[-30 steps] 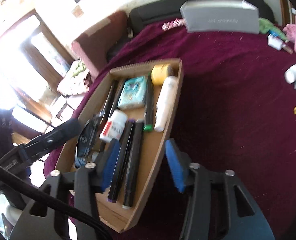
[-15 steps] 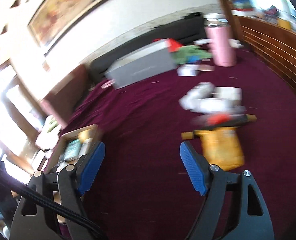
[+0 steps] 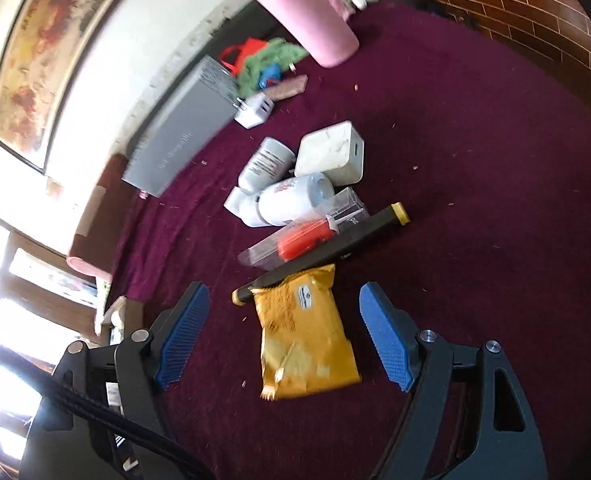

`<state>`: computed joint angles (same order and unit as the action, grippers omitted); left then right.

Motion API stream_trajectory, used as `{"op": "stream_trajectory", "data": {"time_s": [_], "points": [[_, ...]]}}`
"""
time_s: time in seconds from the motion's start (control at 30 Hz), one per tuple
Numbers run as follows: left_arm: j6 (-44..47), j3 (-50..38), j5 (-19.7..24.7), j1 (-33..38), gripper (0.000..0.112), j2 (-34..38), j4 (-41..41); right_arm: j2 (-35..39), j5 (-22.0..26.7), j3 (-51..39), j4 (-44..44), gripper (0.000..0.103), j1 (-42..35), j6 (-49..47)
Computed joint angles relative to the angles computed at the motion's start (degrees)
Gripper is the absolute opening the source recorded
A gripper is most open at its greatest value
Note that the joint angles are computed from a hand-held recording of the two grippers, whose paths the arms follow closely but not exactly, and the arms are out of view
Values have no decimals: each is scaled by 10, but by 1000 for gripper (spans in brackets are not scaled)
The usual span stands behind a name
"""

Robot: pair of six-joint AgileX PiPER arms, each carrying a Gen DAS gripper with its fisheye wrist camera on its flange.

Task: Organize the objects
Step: 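Grasp the yellow cracker packet with the left tool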

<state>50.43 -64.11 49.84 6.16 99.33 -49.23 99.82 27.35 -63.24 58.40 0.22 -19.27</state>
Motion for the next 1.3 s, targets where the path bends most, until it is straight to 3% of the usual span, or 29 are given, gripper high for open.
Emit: {"op": "stream_trajectory", "data": {"time_s": [0.03, 0.13, 0.17, 0.2, 0.3, 0.43, 0.5, 0.6, 0.7, 0.8, 0.93, 0.97, 1.0, 1.13, 1.3], "points": [[4, 2, -1, 4, 88, -3, -3, 14, 32, -15, 20, 78, 8, -36], [8, 0, -1, 9, 88, -9, -5, 48, 187, -38, 157, 78, 19, -208], [11, -1, -1, 10, 88, -12, -7, 41, 209, -31, 182, 78, 24, -248], [16, 1, -5, 10, 88, -16, -8, 29, 208, -24, 184, 78, 26, -265], [33, -2, -17, 6, 88, -26, -12, -28, 119, 1, 141, 78, 38, -233], [5, -37, -35, -15, 88, -11, 1, -66, 8, 14, 31, 78, 19, -116], [-3, -47, -37, -21, 88, -5, 1, -53, -16, 5, 1, 78, -14, -66], [-20, -58, -44, -30, 88, 3, 4, -6, 6, -29, 22, 78, -64, -55], [-43, -71, -52, -42, 88, 13, 23, 47, 20, -89, -35, 78, -82, 9], [-52, -77, -59, -49, 88, 17, 34, 82, 73, -126, -43, 78, -84, 19], [-75, -98, -75, -72, 88, 39, 61, 105, 229, -100, 123, 78, -103, -143], [-78, -101, -80, -78, 88, 43, 64, 104, 249, -89, 143, 78, -103, -175], [-80, -105, -86, -86, 88, 48, 67, 93, 246, -72, 156, 78, -98, -202], [-108, -121, -123, -124, 88, 68, 111, 49, 137, -22, 171, 78, -67, -262], [-147, -133, -168, -169, 87, 88, 169, 45, 112, 2, 207, 78, -76, -302]]}}
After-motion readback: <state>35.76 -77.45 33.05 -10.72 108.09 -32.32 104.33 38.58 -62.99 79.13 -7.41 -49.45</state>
